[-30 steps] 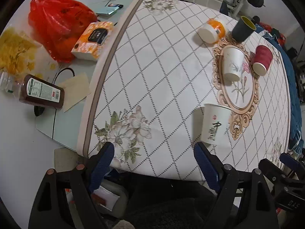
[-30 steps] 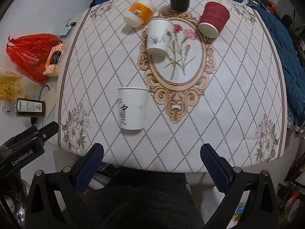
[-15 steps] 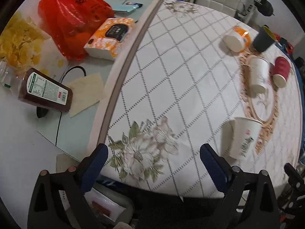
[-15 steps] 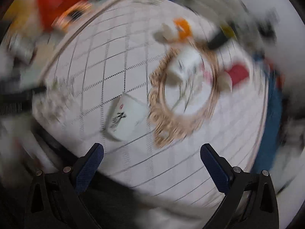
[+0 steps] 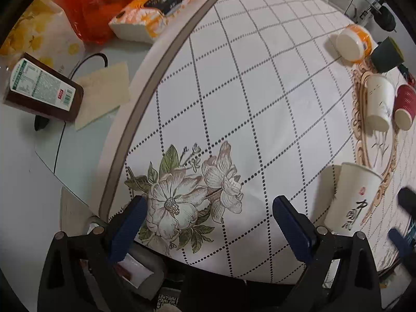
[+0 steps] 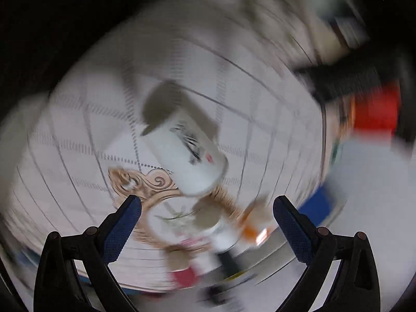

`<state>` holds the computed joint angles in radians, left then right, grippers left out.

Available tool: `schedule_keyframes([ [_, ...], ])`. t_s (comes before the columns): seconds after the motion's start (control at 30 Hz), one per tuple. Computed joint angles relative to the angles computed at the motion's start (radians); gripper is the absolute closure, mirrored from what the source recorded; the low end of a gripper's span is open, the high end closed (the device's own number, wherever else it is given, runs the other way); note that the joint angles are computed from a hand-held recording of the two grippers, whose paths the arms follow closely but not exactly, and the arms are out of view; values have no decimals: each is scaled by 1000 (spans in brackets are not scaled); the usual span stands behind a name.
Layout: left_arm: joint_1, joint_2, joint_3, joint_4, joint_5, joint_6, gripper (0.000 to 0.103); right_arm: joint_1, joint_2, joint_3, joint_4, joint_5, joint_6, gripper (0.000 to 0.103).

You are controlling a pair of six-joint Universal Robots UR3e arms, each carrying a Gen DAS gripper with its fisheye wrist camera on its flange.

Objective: Flip cup upside down
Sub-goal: 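Roll the right gripper and grasp the calligraphy cup around its body, then lift and rotate the cup in the right gripper until its rim faces down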

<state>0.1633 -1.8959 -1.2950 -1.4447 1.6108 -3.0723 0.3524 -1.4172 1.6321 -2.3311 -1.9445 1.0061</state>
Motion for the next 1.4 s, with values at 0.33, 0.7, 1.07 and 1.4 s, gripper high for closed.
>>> schedule_keyframes([
  [0.33,-5,-27,-50,36,27,-51,4,-188,-4,205,-262,300,-806,1],
  [0.7,8,-58,-72,74,45,-56,4,-170,130,126,-251,281,-884,12],
  [1.07,-8,-78,-50,68,53,-63,4,-139,231,121,-329,242,-760,34],
  [1.4,-29,-85,9,23,65,-67,4,-96,261,83,-316,213,-593,37],
])
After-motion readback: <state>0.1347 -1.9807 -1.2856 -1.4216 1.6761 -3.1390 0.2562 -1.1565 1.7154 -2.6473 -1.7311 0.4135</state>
